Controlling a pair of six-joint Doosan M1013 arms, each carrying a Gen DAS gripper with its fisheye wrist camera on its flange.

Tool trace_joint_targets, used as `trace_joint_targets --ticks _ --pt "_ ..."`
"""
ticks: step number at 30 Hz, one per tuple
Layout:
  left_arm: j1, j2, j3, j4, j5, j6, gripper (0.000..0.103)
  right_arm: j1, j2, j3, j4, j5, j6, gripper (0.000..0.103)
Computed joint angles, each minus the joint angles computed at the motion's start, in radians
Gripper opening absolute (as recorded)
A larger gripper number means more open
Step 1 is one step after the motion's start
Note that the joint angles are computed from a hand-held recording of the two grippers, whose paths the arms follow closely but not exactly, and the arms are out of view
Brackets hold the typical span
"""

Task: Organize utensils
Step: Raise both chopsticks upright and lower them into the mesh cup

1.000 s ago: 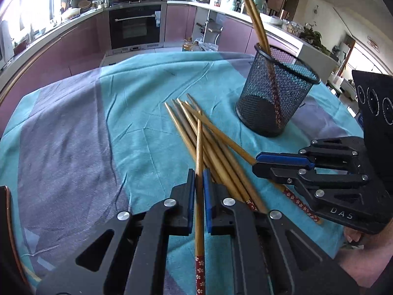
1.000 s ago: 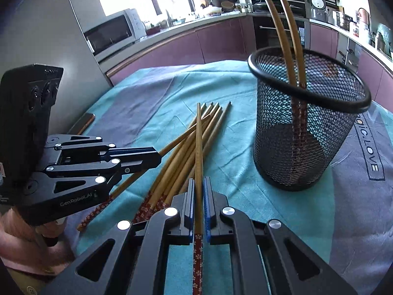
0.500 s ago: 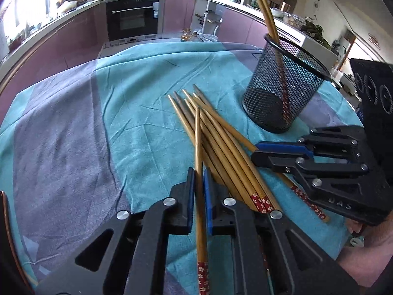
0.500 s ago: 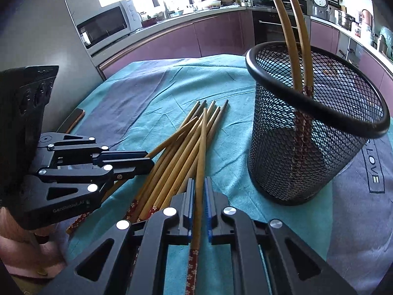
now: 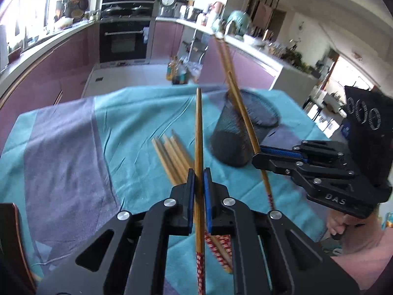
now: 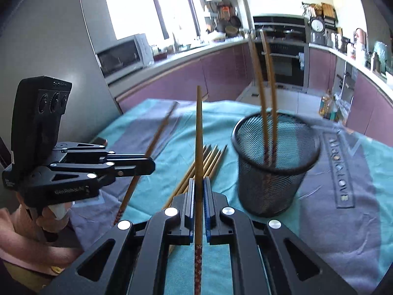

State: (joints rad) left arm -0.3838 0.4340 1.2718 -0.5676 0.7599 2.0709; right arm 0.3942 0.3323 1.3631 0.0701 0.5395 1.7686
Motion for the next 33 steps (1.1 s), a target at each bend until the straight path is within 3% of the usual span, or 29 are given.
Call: trace_joint_targets --ticks 10,21,29,33 --pt "0.009 -0.040 -0.010 -0.153 -0.005 0.131 0.008 -0.010 -0.059 0.051 -0.097 -0.116 0.091 0.006" --pt "0.002 -0.017 -0.098 -0.263 -0.024 0.146 0.008 -0.030 -0.083 0.031 -0.219 -0.185 0.174 0.006" --pt "-0.009 0.010 -0.172 -0.314 -0.039 0.154 0.008 -0.044 -0.079 0.002 -0.345 -0.208 0.279 0.006" --pt "-0.023 0.029 -0.210 -0.257 -0.045 0.124 0.008 -0.049 -0.068 -0.008 -0.385 -0.197 0.319 0.006"
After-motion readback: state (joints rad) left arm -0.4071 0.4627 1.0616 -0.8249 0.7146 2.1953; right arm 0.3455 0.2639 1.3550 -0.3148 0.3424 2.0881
